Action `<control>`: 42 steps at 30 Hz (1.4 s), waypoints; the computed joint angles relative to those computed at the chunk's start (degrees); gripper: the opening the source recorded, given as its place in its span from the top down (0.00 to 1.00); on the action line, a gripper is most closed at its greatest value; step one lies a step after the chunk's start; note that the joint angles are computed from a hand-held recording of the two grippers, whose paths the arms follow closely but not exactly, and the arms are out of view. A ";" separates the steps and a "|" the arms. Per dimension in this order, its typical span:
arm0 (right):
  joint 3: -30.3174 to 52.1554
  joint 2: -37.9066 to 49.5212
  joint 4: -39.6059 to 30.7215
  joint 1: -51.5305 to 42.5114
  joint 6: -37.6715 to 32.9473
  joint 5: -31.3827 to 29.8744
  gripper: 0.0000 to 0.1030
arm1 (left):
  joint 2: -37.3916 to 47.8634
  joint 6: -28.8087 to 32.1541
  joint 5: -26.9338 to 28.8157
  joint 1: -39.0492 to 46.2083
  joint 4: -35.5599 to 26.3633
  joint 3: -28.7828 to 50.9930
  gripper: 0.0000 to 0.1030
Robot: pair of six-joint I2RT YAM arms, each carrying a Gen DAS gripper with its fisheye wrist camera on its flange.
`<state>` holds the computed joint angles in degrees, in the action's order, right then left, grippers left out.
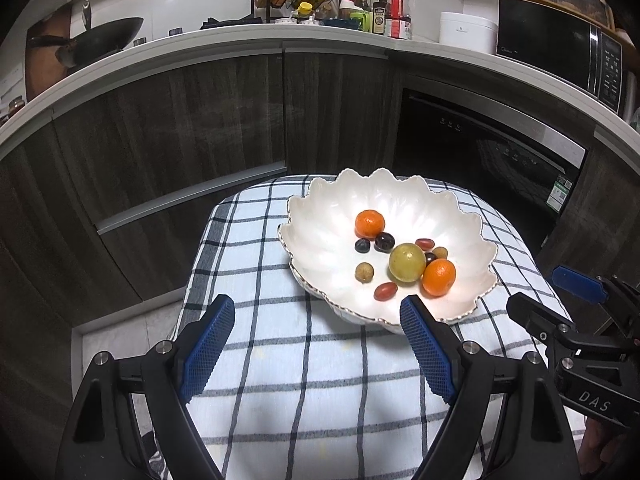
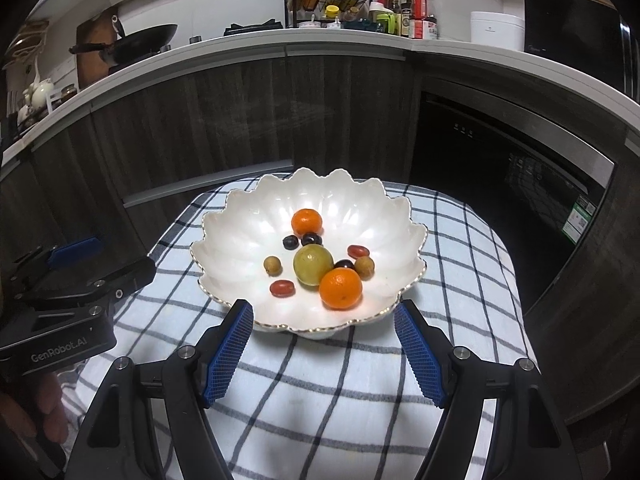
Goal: Organize fruits
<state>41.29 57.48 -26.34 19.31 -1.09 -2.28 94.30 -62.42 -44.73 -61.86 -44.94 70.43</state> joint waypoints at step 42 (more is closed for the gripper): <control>-6.04 -23.76 -12.33 -3.46 2.83 3.02 0.14 | 4.57 -25.20 -7.12 -14.51 -23.25 9.00 0.01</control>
<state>35.26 33.73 -38.67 15.86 1.75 0.74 98.87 -87.62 -51.85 -76.37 -68.19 79.43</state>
